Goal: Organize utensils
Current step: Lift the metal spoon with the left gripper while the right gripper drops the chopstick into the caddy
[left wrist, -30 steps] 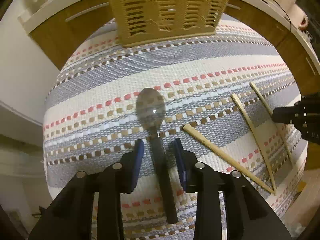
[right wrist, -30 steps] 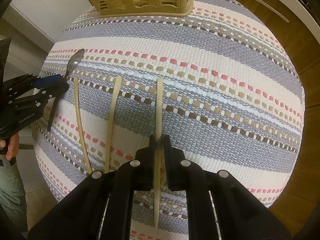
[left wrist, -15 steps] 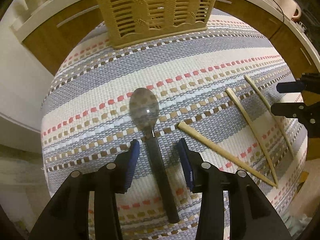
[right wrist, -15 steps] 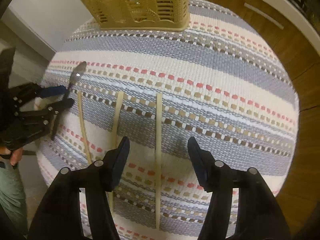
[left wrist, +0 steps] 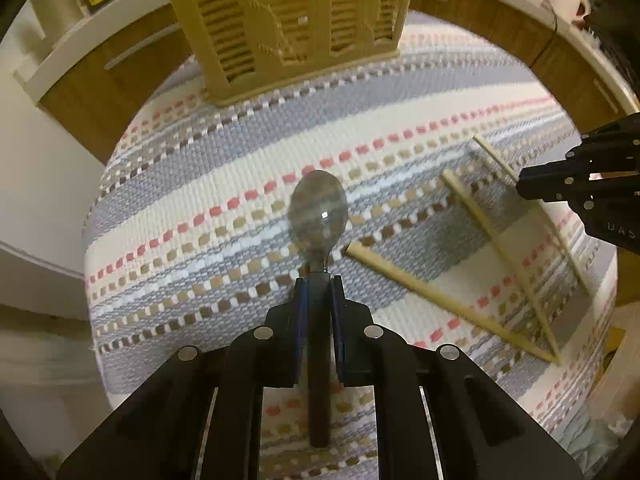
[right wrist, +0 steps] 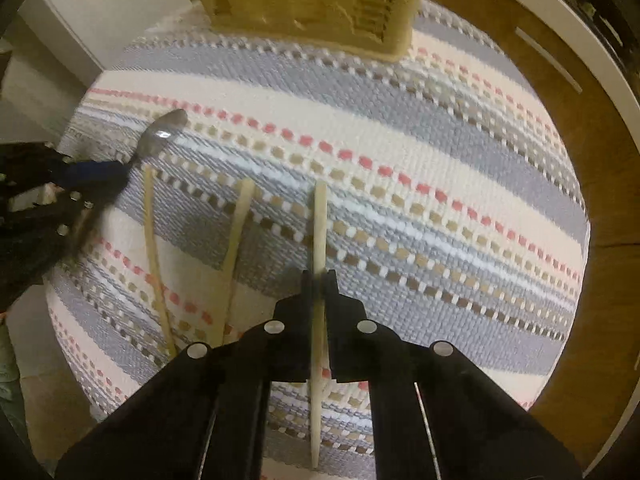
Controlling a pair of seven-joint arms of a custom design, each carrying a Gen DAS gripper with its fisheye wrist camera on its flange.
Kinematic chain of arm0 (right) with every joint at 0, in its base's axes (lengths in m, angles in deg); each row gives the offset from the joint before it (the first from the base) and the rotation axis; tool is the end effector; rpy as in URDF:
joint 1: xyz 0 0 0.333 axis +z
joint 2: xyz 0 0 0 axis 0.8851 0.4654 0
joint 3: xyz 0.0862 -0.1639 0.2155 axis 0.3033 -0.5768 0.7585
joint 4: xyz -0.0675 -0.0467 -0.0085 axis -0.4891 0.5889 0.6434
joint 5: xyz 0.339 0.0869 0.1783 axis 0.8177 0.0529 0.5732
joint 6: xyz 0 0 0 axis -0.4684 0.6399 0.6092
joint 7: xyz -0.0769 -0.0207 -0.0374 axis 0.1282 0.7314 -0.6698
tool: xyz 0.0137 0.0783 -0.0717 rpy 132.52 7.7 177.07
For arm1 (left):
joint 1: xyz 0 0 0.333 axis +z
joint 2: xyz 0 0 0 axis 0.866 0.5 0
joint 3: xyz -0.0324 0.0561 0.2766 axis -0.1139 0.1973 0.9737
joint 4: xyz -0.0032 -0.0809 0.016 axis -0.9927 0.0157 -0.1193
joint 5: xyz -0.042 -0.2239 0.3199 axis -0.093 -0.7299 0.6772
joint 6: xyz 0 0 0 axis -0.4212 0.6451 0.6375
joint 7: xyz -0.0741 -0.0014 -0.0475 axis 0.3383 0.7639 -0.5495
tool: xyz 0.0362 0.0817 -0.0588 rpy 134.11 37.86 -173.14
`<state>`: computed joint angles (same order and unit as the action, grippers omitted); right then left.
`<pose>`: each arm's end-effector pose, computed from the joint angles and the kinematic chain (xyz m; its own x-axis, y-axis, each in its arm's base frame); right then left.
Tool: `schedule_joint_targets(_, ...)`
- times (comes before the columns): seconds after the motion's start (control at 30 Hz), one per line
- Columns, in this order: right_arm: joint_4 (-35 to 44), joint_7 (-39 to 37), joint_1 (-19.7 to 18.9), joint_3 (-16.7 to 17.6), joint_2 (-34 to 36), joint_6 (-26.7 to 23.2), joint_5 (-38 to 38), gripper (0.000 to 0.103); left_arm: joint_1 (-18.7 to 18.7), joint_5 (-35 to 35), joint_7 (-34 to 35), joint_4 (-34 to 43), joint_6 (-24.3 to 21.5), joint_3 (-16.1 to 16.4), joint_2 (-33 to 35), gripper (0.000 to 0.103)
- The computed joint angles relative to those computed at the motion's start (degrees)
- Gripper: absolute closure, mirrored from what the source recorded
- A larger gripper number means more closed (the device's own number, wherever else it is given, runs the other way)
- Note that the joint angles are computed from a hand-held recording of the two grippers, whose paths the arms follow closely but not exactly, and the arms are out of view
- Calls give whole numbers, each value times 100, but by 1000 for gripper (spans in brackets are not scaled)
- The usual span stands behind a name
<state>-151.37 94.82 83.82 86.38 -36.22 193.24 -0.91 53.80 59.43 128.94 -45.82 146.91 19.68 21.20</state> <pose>0.5388 0.2688 0.4910 -0.0068 -0.9996 -0.0289 -0.9809 0.0123 -0.1941 0.5950 -0.1935 0.4639 -0.6987 -0.7154 -0.0051 -0.6648 0.6519 -0.3647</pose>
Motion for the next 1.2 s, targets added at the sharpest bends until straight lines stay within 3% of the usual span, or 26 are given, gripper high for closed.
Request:
schedule_joint_targets(0.3,-468,-77,-178,72,-923,1310,-264,99,158,-2349,1353,-237,706,65,-693,93)
schedule_joint_targets(0.53,-353,261,-477,225,-1220,2420,-1230,99,97,-4304,2159,501,1035,205,-644,93)
schedule_joint_targets(0.7,-141,839,-764,243,-1125,3187,-2068,99,112,-5303,2431,1305,1453,53,-238,93)
schedule_joint_targets(0.8,104,958,-845,169,-917,3505,-2283,99,133,-5589,2420,1776,1569,-93,94,93)
schedule_joint_targets(1.0,238,26,-749,-99,-629,3682,-1309,102,282,-5289,2106,2475,1561,-436,799,93)
schedule_joint_targets(1.1,-57,-791,-699,-136,-688,3528,-464,100,418,-5189,2205,2487,1572,-592,950,93)
schedule_joint_targets(1.2,-230,-1048,-663,-109,-620,3221,-251,97,566,-5265,2246,2514,1508,-714,1067,93)
